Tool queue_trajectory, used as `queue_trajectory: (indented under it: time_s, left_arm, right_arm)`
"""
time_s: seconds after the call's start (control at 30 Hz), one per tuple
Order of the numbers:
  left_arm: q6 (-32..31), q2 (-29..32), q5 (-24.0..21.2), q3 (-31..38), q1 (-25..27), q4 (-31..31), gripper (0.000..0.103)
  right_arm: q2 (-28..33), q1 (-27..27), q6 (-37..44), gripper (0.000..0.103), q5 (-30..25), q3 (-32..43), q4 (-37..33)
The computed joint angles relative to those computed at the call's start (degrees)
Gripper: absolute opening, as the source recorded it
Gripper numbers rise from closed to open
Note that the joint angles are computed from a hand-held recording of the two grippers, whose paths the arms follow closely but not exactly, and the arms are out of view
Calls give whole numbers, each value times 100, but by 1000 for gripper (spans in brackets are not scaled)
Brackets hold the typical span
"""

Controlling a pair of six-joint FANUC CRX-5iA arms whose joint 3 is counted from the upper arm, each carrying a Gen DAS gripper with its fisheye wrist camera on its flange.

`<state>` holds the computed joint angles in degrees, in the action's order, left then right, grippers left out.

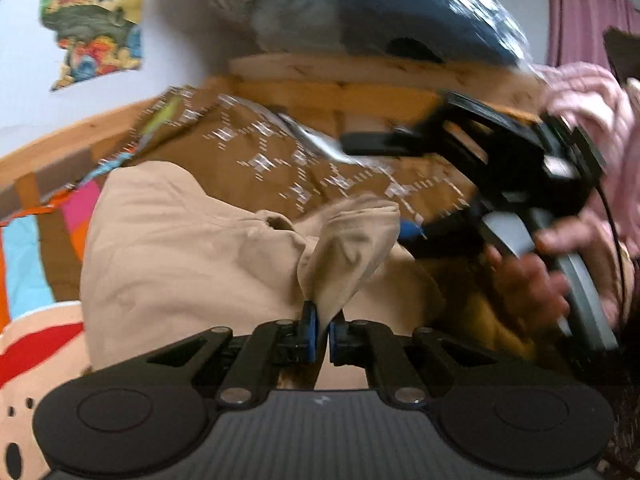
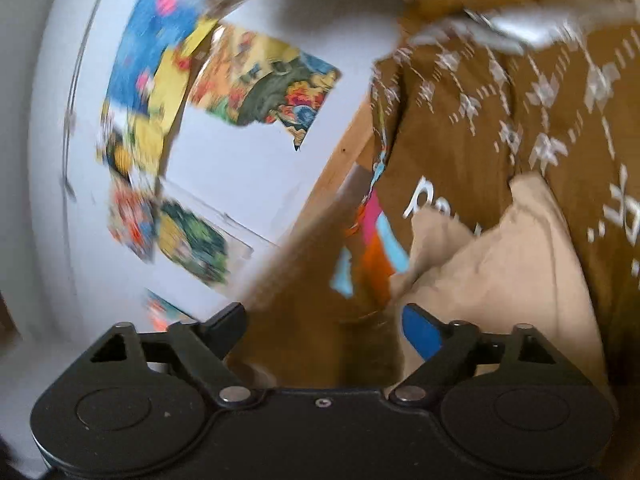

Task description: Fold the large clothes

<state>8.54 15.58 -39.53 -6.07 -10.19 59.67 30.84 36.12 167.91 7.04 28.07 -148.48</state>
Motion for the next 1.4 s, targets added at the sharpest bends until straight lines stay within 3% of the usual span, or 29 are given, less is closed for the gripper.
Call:
queue_trajectory:
  time_s: [0.07,0.13,0.2,0.23,0.3,0.37,0.53,0.6,0.73,0.9,1.07,1.13,1.2,1.27,1.4]
  left_arm:
    - [-86,-16,106,-82,-98,20,4]
    - [-50,-37,166,-116,-157,55,4]
    - [-13,-10,164,-108,-211,126,4]
    - [34,15,135,-90,-235,154,4]
    - [148,127,82,17,-299,128,4]
    - [169,180,186,1,-387,37,4]
    - [817,537,-85,338,-359,-514,4]
    - [779,627,-86,371,-356,-557,5]
    - [677,600,-130,303,-338,-371,8]
    - [526,559,-1073,280,-30,469,36]
    - [33,333,-1732,-48,342,1379,57]
    - [-23,139,-1516,-236,433,1488,65]
    - [159,-64,-954,-447,460,1555,68]
    - [851,-168,-254,-538,459,1388,68]
    - [2171,162,-287,-234,713,990,67]
  right_arm:
    - [-73,-38,-495,85,-25,-66,235]
    - [-132,9,-559,77,369,3,429]
    - [-93,88,-18,37,1127,251,274]
    - [-37,84,604,28,1555,417,-73]
    - [67,192,1200,11,2247,805,-6]
    - [162,288,1758,7,2803,1175,154]
    - [539,521,3020,5,4329,2065,457]
    - [780,612,3545,5,4967,2419,513]
    - [964,621,3927,6,5382,2449,390]
    - [1073,671,4184,7,5490,2486,484]
    - [1201,725,4284,8,5724,2755,608]
    - [1353,784,4481,9,5960,3066,720]
    - [1488,804,4674,11,6156,3313,734]
    - [1580,829,4773,13,6296,3472,757]
    - [1768,915,5072,19,6691,3889,876]
